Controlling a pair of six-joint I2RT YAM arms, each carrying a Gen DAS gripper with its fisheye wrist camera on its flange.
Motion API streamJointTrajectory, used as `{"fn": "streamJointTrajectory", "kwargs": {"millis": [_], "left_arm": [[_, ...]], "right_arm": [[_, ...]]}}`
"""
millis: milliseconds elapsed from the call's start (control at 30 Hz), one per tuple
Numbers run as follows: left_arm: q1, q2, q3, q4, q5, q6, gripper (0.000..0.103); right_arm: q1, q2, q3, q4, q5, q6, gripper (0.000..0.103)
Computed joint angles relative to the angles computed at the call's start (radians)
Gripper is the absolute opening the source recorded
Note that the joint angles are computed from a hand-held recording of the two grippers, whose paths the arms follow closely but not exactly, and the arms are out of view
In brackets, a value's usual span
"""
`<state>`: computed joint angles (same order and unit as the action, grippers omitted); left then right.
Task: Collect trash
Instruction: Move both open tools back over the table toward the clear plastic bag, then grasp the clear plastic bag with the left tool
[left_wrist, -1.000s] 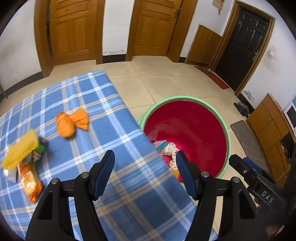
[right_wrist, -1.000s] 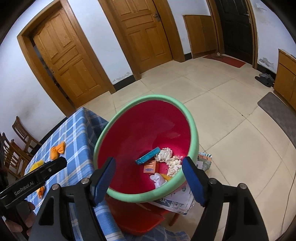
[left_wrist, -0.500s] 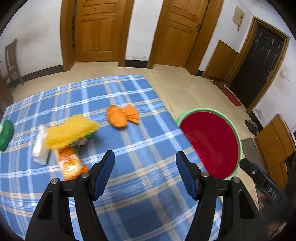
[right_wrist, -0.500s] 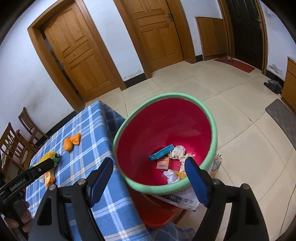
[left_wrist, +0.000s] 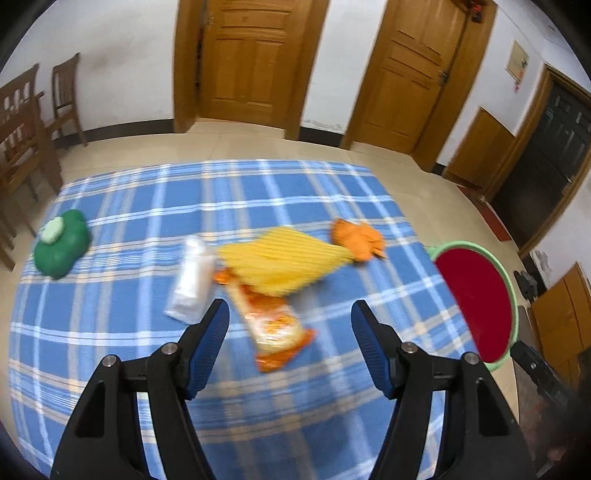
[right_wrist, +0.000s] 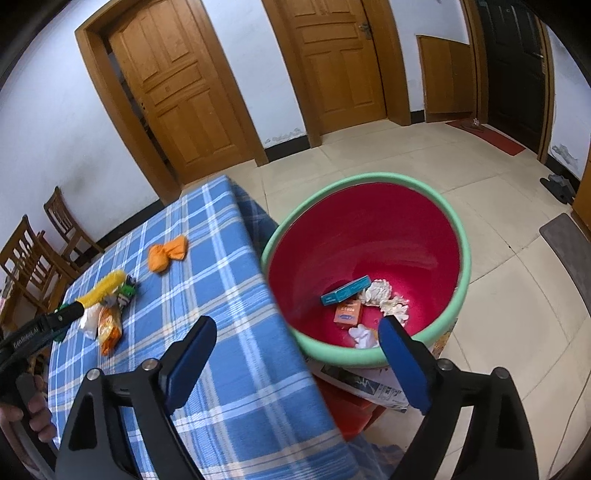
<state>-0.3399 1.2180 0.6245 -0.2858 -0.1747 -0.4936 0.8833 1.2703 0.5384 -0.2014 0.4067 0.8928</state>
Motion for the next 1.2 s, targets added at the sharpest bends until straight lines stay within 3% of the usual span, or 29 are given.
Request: {"fn": "streamJointTrajectory", "kwargs": {"millis": [167,433,800,1000,1133,1200], "left_arm": [[0.122,-0.028,-0.036,0.013,0.038,0.061,0.068],[0.290,0.052,-0.063,0.101,0.100,0.140,0.068],[0.336,0.215,-0.036,0.198,0.157,0.178,0.068],[0.338,0.259,-0.032,0.232,0.173,0.173,0.060],[0.352,0.258,-0.053,0.277,0.210,0.183,0.037],[0.363,0.253,-0.063,0.290,0.229,0.183,0.034]], "right_arm": [[0.050,0.096,0.056,0.012,0.006,0.009,0.092],[0.123,0.259,0.163,0.027,0.003,0.011,0.093],[0.149,0.383,0.240,0.018,-0.025,0.008,0.093],[0.150,0.401,0.252,0.009,-0.023,0.012,0.094],[0.154,0.419,0.280,-0.003,-0.030,0.001,0.094],[0.159,0.431,0.304,-0.013,-0.027,-0.009,0.094]]}}
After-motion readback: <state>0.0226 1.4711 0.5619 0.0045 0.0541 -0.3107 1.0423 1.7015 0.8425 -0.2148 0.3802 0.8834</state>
